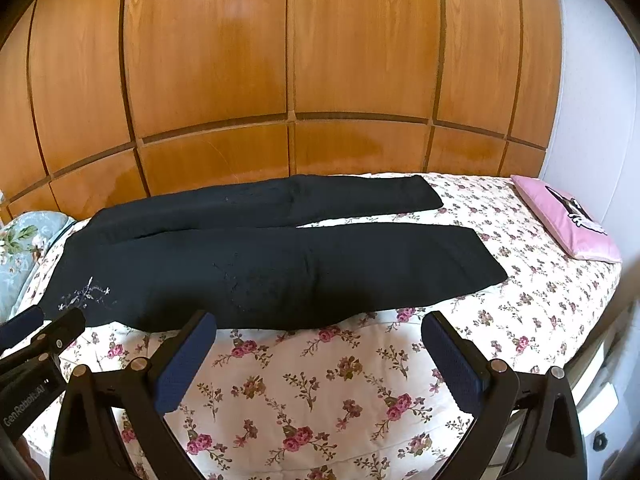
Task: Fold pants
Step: 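Move both grippers toward the black pants' waistband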
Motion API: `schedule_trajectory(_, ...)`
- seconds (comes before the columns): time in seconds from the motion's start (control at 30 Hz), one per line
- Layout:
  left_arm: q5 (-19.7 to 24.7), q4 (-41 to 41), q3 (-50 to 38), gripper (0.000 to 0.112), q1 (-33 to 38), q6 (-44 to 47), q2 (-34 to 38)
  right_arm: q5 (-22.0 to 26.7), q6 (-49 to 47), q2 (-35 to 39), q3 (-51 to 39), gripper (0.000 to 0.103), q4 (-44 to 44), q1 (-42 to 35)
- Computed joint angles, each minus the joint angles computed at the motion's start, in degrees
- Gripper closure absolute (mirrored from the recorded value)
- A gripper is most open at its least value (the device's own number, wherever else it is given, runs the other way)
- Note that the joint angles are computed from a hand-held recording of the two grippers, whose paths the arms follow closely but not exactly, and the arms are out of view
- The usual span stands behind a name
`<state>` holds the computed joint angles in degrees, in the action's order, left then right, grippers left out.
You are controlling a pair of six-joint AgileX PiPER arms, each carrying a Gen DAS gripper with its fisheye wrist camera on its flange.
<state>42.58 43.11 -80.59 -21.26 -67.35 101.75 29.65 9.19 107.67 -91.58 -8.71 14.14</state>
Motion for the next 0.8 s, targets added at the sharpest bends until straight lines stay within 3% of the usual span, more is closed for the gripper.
schedule_trajectory(0.8, 0.53, -1.78, -0.27, 0.045, 1.96, 1.09, 2.54, 0.09, -1.17, 2.33, -0.31, 0.000, 0.68, 0.28)
